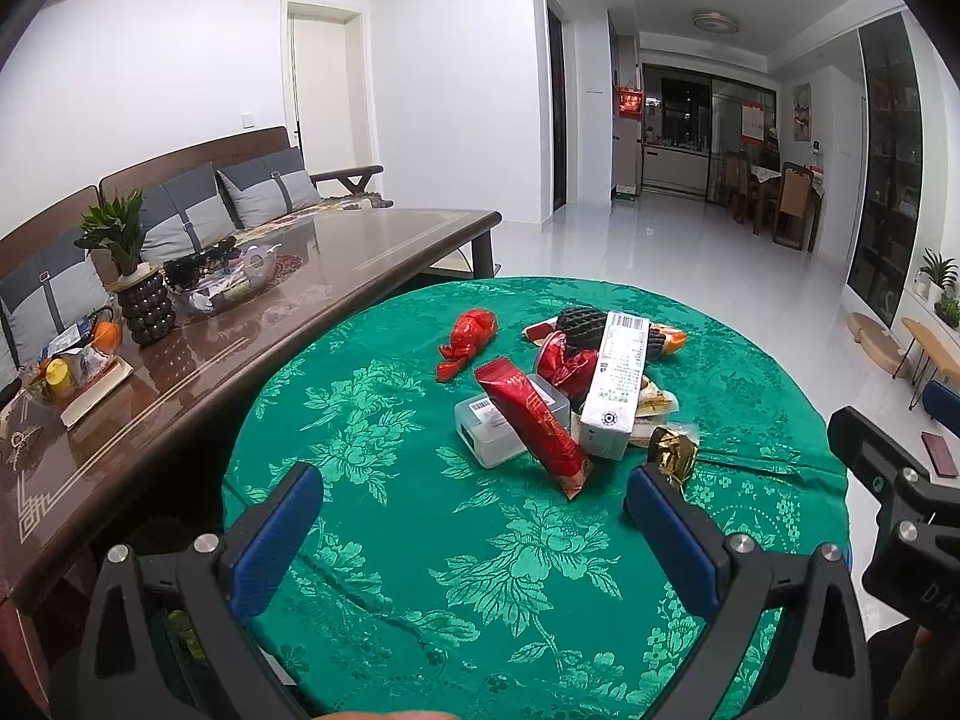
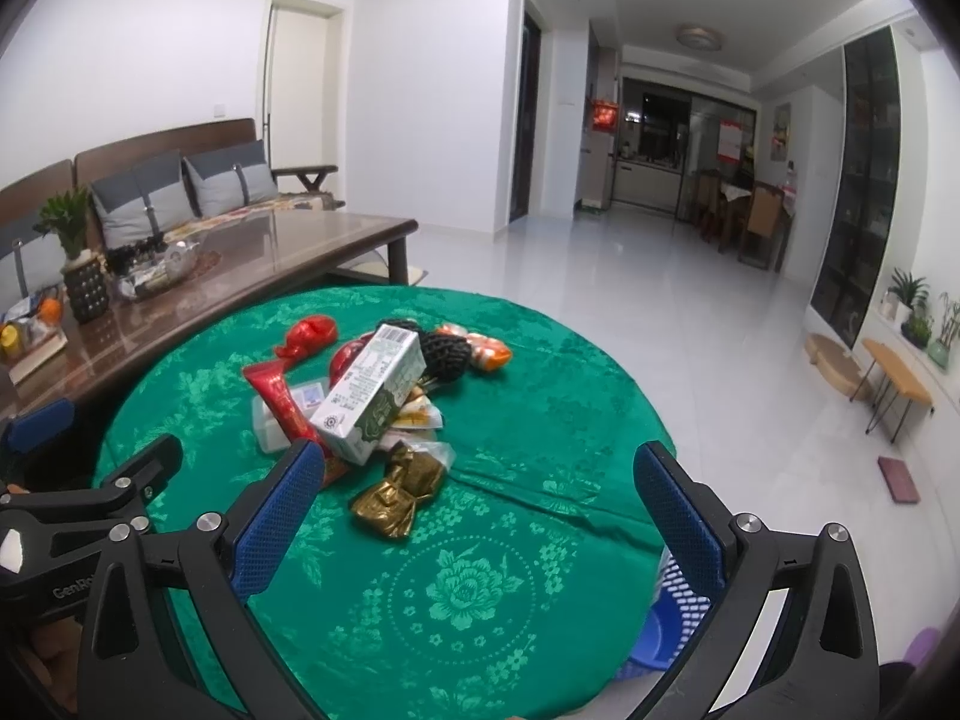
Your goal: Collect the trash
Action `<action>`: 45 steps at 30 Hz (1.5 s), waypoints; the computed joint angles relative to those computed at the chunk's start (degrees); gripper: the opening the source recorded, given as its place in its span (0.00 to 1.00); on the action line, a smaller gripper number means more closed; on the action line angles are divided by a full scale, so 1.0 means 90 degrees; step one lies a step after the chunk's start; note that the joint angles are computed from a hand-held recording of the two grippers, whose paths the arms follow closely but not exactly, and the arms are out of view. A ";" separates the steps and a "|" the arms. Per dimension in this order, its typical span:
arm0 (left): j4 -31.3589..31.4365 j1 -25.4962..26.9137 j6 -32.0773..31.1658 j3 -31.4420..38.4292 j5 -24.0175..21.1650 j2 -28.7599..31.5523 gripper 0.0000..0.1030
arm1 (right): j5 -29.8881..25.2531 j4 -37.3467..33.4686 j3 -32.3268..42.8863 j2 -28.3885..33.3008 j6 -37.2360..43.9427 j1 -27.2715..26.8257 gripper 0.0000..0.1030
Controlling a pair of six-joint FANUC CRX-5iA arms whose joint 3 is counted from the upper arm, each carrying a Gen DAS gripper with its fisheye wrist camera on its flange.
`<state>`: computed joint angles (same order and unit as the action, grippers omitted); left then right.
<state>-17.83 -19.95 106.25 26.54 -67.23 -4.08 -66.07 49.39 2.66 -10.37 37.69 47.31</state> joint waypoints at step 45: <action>-0.0231 -0.0065 0.0059 0.0109 -0.0196 0.0077 1.00 | 0.0076 -0.0116 -0.0149 -0.0003 0.0043 -0.0045 1.00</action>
